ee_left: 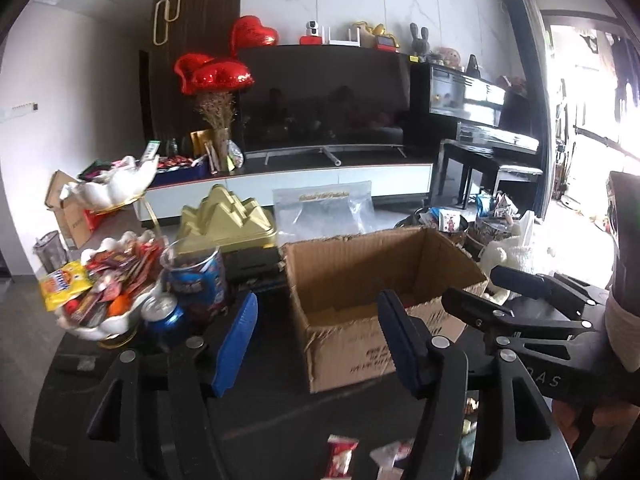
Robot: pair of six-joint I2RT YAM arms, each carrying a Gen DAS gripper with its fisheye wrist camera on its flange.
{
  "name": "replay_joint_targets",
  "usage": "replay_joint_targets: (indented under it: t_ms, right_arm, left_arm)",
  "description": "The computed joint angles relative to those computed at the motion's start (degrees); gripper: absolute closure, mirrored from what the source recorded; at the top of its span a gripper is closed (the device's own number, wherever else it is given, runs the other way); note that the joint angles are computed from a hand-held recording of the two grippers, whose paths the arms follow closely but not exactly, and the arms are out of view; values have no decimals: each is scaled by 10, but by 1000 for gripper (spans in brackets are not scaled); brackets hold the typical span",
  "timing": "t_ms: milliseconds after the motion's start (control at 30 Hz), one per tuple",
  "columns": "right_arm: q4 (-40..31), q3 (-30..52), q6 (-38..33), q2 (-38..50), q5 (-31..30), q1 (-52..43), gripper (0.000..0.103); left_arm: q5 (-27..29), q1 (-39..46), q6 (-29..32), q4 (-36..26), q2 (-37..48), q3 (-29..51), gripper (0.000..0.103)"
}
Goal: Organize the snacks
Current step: 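Withdraw both tools from the box back over the snacks, then grasp the green-yellow candy with the left tool while the right tool grasps a white pastry packet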
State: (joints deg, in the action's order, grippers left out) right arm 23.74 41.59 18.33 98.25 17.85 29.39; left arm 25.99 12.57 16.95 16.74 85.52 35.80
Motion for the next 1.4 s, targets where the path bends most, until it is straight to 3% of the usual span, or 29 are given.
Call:
replay_joint_targets:
  t_ms: [233, 500, 700, 1067, 1233, 1400]
  right_arm:
    - [12, -55, 16, -43, 21, 70, 32]
    - [24, -107, 34, -63, 48, 137, 29]
    - [42, -133, 35, -48, 41, 161, 29]
    - [54, -132, 24, 39, -29, 146, 29]
    - [34, -108, 7, 95, -58, 137, 29]
    - [18, -84, -10, 139, -61, 139, 29]
  left_arm:
    - [40, 69, 38, -52, -87, -65, 37]
    - [76, 138, 82, -56, -175, -157, 30]
    - [88, 170, 111, -66, -194, -195, 27]
    - [29, 159, 131, 19, -105, -252, 27]
    - [17, 160, 148, 93, 7, -261, 27]
    - [12, 160, 159, 111, 111, -235, 27]
